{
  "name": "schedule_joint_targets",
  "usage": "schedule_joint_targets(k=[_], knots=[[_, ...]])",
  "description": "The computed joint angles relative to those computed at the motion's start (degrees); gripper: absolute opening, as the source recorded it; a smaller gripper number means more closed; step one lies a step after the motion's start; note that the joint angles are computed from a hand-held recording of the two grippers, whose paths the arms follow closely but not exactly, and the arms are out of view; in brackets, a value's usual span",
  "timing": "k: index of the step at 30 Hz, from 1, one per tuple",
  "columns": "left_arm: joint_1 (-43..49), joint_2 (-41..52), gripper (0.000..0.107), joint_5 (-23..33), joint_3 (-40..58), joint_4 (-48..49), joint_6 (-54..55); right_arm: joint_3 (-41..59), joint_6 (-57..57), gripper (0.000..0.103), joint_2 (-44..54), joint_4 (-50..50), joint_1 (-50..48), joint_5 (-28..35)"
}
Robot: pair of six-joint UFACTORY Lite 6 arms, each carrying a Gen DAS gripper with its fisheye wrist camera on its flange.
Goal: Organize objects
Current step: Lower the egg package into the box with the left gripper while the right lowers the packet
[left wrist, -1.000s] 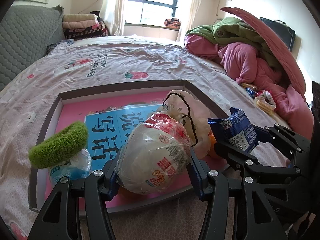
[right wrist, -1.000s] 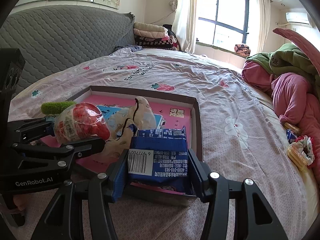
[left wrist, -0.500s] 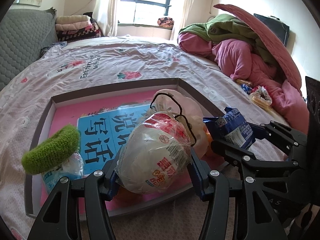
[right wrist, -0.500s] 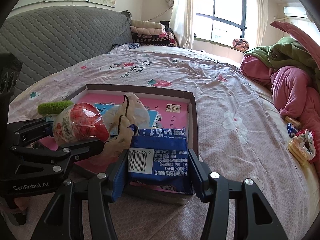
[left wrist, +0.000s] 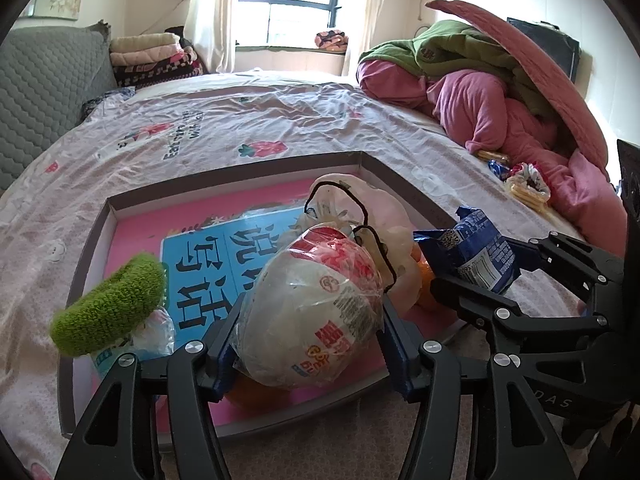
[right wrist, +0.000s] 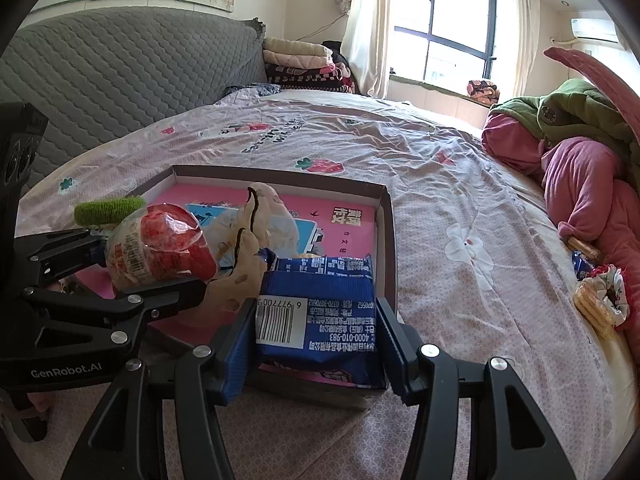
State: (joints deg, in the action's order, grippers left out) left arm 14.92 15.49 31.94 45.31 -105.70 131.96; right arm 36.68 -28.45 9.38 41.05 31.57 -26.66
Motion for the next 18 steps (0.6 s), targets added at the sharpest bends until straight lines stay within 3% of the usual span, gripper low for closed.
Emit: schedule_joint_targets(k=[18], knots=[[1.14, 0.08, 0.072, -0.17, 0.82, 3.54, -4.21, 0.53, -7.63, 0.059, 0.42, 6.55, 1.85, -0.97]])
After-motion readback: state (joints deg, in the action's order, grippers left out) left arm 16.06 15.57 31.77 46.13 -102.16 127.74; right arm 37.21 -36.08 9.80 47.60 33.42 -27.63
